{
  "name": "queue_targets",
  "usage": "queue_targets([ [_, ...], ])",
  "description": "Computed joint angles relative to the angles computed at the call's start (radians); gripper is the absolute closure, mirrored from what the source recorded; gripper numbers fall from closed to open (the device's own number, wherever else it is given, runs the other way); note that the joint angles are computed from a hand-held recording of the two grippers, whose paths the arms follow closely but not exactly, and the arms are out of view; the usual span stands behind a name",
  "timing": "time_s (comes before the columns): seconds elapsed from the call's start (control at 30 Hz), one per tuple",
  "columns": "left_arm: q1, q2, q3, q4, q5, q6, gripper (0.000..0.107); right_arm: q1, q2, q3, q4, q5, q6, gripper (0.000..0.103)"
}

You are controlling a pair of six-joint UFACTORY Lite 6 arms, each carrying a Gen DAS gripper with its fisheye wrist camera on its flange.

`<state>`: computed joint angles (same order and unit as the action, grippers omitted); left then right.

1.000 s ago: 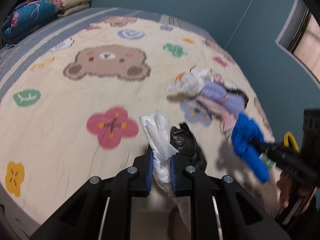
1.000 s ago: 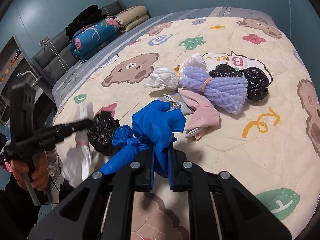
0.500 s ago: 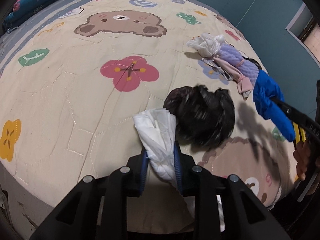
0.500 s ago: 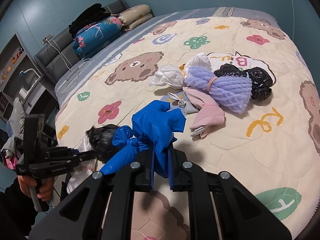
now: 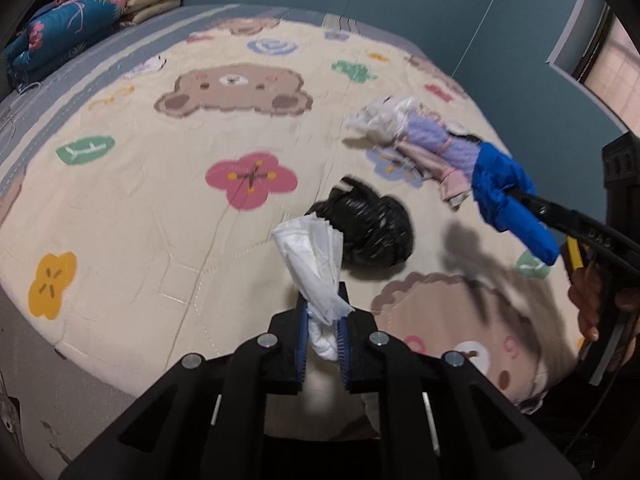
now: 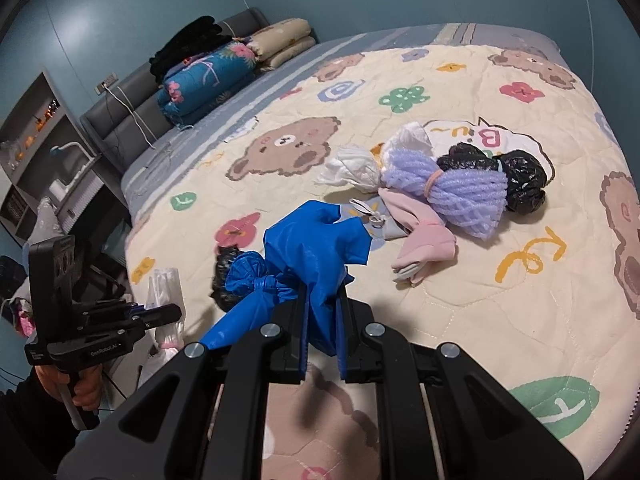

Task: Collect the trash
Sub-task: 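Carry the white bag and blue glove over the yellow-rimmed bin with both tools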

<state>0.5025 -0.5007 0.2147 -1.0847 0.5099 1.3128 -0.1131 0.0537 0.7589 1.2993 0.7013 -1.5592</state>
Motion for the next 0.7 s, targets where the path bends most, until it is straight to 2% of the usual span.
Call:
queue_targets([
  [0.2, 0.012, -0.245, 0.018, 0.157, 0.122, -0.212, 0.095, -0.080, -0.132, -0.018, -0.073, 0.123, 0.068, 0.093],
  [0.33, -0.031, -0.340, 0.064, 0.200, 0.154, -0.310, 0.095, -0.187, -0.274, -0.050, -0.116, 0.218, 0.085, 0.093],
  [0.47, -0.157, -0.396, 0.116, 0.250, 0.124, -0.450, 0.095, -0.333, -0.361, -0.042, -0.165, 0.335, 0.098, 0.093],
  [0.57, -0.309, -0.425, 0.155, 0.348, 0.061, -0.624, 0.095, -0.458, -0.400, -0.016, -0.187, 0.429, 0.092, 0.093],
  [0.7, -0.539, -0.426, 0.206, 0.578, -0.047, -0.932, 0.095, -0.642, -0.416, 0.043, -0.197, 0.565, 0.069, 0.093],
])
